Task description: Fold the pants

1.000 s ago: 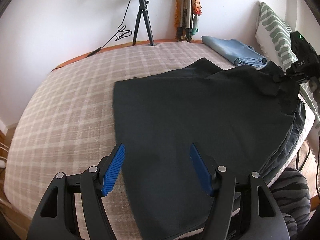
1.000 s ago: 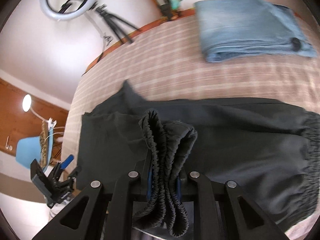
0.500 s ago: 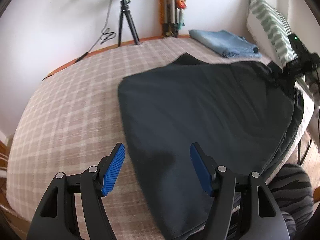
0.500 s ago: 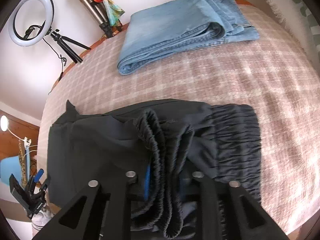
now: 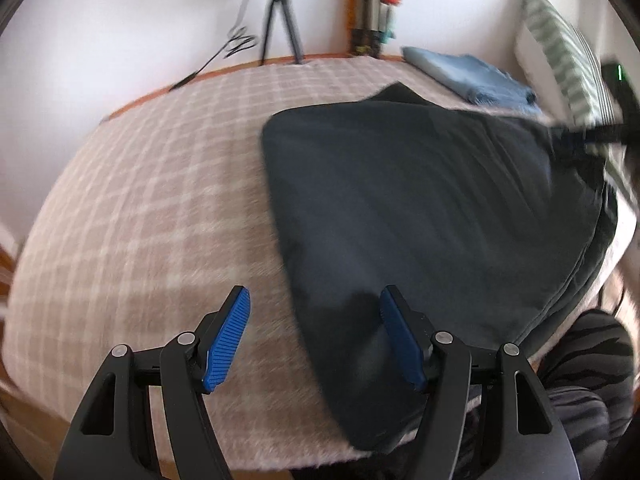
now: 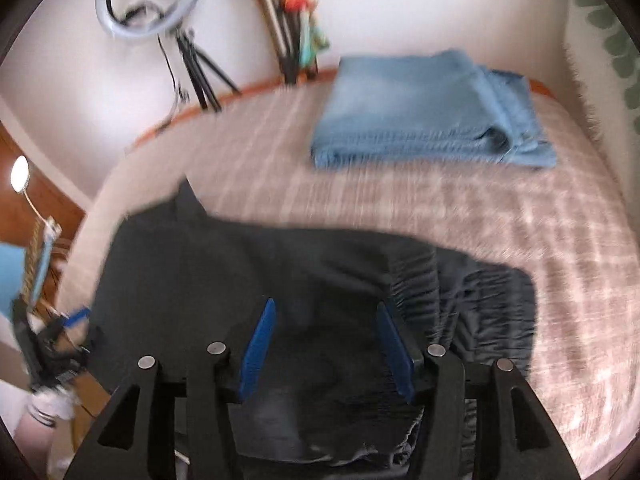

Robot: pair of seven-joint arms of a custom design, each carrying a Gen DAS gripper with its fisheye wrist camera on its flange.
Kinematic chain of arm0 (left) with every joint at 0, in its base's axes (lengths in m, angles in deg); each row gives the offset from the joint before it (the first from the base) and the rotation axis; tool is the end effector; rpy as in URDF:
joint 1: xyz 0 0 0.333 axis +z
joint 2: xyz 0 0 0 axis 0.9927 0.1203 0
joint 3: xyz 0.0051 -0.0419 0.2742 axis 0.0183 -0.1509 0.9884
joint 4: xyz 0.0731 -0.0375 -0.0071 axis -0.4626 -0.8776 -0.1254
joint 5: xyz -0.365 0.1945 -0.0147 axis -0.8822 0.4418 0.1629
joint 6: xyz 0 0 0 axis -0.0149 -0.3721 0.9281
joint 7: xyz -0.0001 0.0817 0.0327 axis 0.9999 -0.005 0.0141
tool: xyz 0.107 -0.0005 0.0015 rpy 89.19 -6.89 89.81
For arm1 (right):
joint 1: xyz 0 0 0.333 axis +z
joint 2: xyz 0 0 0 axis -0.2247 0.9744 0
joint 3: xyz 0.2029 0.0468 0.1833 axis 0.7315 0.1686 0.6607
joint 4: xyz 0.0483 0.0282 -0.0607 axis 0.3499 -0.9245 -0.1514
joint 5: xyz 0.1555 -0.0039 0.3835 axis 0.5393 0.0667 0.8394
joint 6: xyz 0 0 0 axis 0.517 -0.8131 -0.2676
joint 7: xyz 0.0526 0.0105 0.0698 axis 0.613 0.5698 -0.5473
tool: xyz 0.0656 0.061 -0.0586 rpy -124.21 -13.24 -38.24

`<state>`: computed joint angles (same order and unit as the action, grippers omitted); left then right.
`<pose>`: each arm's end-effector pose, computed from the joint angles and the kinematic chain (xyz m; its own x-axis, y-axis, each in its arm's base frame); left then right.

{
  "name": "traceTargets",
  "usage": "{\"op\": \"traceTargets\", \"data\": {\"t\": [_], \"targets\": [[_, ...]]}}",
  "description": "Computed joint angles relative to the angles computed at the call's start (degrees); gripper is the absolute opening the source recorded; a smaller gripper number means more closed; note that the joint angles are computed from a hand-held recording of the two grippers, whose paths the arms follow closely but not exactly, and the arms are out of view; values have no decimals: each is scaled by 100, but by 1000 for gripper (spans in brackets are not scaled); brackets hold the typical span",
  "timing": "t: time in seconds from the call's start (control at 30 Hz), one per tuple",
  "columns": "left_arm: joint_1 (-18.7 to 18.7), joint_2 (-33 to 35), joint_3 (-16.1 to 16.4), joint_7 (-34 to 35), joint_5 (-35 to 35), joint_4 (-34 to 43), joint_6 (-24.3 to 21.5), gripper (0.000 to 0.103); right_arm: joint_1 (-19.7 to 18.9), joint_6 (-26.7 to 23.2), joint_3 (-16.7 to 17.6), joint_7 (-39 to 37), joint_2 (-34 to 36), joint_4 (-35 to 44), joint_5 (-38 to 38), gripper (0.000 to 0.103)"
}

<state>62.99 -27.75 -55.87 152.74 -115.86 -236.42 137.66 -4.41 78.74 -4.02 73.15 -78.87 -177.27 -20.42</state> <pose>0.4523 -0.1286 0.3635 -0.5562 -0.8310 0.0120 -0.6614 0.4338 -0.6119 0.4070 0.1196 0.3662 -0.2181 -0.9549 -0.2015 -0.8108 0.2922 -0.5071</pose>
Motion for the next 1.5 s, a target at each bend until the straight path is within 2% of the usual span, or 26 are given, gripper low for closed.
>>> {"op": "traceTargets", "data": {"t": [0.07,0.17,0.3,0.37,0.47,0.63,0.7,0.77,0.9,0.93,1.0,1.1,1.27,1.37,1.5], "targets": [[114,-63,82,-207,-80,43,-319,69,-155,-32,150,81,217,66,-178,55],[258,-107,93,-374,-155,92,-635,72,-211,27,158,136,465,105,-318,55],[386,-93,-49,-519,-40,74,-694,72,-364,-357,464,403,660,342,-852,56],[404,-57,-81,-595,-55,86,-748,72,-154,-439,335,437,549,382,-796,57],[349,-59,-101,-593,-164,60,-645,73,158,-251,180,357,391,423,-617,59],[294,-2,-133,-658,-287,75,-503,72,742,-34,87,-145,640,990,-221,72],[269,23,-134,-659,-314,84,-454,70,904,48,84,-358,1008,1411,-86,72],[212,25,-120,-605,-389,69,-388,67,930,43,222,-385,1455,1898,-136,75],[78,44,-4,-383,-706,96,-369,41,909,-227,487,-66,2416,2913,-944,77],[57,48,21,-302,-801,111,-391,30,989,-314,474,-35,2681,3196,-1080,78],[40,47,64,-155,-1014,152,-508,18,1181,-445,391,-173,3138,3675,-1027,78],[-19,-6,96,218,-1470,150,-526,12,1386,-662,304,-715,3878,4437,-383,78],[-79,-156,68,757,-2053,61,-502,11,1563,-1354,278,-1514,5057,5847,609,77],[-51,-178,48,873,-2249,68,-561,11,1726,-1882,193,-1592,5734,6732,834,72],[6,-235,-18,1021,-2337,26,-563,11,2091,-2720,-94,-1352,6561,7948,584,68]]}}
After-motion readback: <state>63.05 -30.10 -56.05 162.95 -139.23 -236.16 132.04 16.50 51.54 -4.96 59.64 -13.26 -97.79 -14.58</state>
